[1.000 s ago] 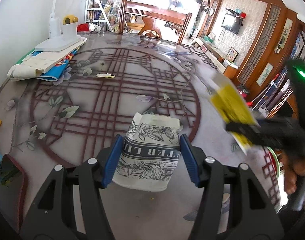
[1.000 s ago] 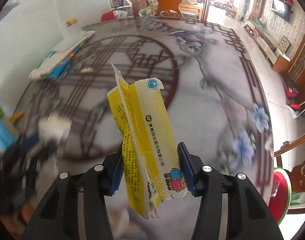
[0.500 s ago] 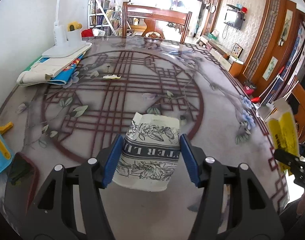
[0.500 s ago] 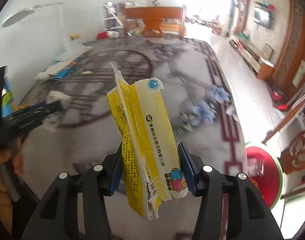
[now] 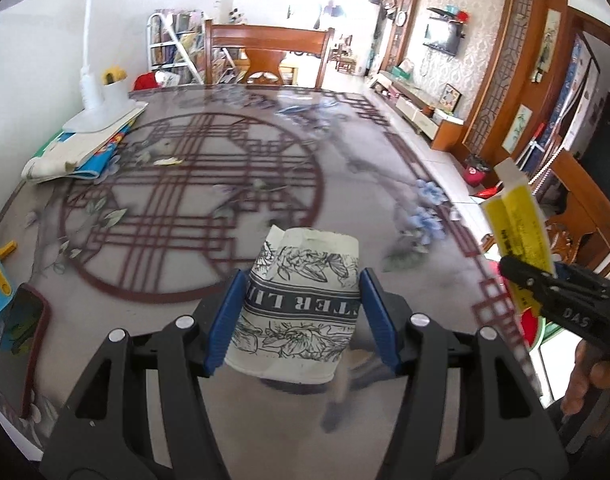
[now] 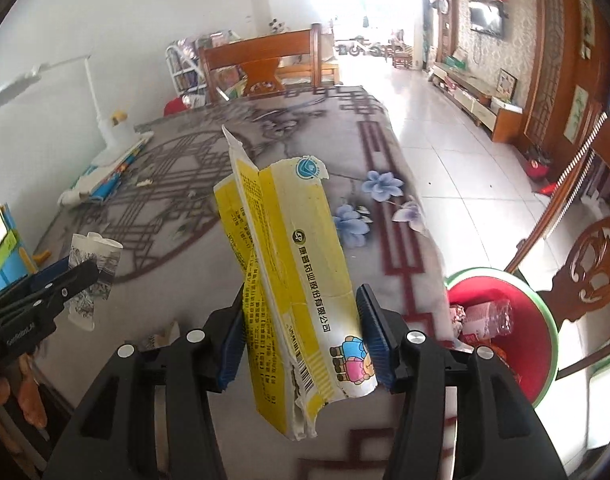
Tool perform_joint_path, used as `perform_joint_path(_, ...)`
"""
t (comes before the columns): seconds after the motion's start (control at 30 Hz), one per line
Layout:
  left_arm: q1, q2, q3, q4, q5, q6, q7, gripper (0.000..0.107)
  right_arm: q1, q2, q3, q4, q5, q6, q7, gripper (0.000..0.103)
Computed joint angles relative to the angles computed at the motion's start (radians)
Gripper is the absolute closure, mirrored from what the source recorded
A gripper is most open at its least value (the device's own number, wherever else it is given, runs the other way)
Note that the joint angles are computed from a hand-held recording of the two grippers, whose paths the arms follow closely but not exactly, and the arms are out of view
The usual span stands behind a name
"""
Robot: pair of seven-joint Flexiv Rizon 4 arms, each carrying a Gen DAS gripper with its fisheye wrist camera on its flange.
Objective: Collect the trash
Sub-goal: 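Carry the yellow packet and paper cup over the red bucket with both grippers, then open the right gripper to drop the packet while the left gripper drops the cup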
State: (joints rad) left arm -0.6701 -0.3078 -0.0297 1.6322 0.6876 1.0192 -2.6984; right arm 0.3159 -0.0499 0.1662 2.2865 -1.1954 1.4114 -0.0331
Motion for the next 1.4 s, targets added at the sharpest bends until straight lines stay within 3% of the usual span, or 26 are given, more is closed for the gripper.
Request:
perform_joint_path(0.63, -0.113, -0.178, 0.005, -0.243, -0.102, -0.058, 0.141, 0.051, -0.198, 0.087, -0.035, 0.119, -0.168, 0.166, 0.229, 0.052)
perform_joint_path(0.87, -0.14, -0.267, 0.003, -0.342, -0.177, -0.071, 0.234, 0.05, -0.268, 0.114, -0.037, 0.167, -0.132, 0.196, 0.262, 0.052)
perform_joint_path(1.03, -0.161, -0.343, 0.002, -0.426, -0.25, -0.076, 0.315, 0.05, -0.351, 0.125, -0.046, 0.18, -0.209, 0.241, 0.389, 0.052)
perform_joint_path(1.23, -0.169, -0.452, -0.012, -0.557, -0.364, -0.058, 0.421, 0.051, -0.396, 0.135, -0.036, 0.206, -0.144, 0.244, 0.403, 0.052)
perform_joint_path(1.4, -0.189, -0.558, -0.008, -0.722, -0.444, -0.086, 0.52, 0.051, -0.343, 0.171, -0.005, 0.252, 0.149, 0.135, 0.242, 0.051)
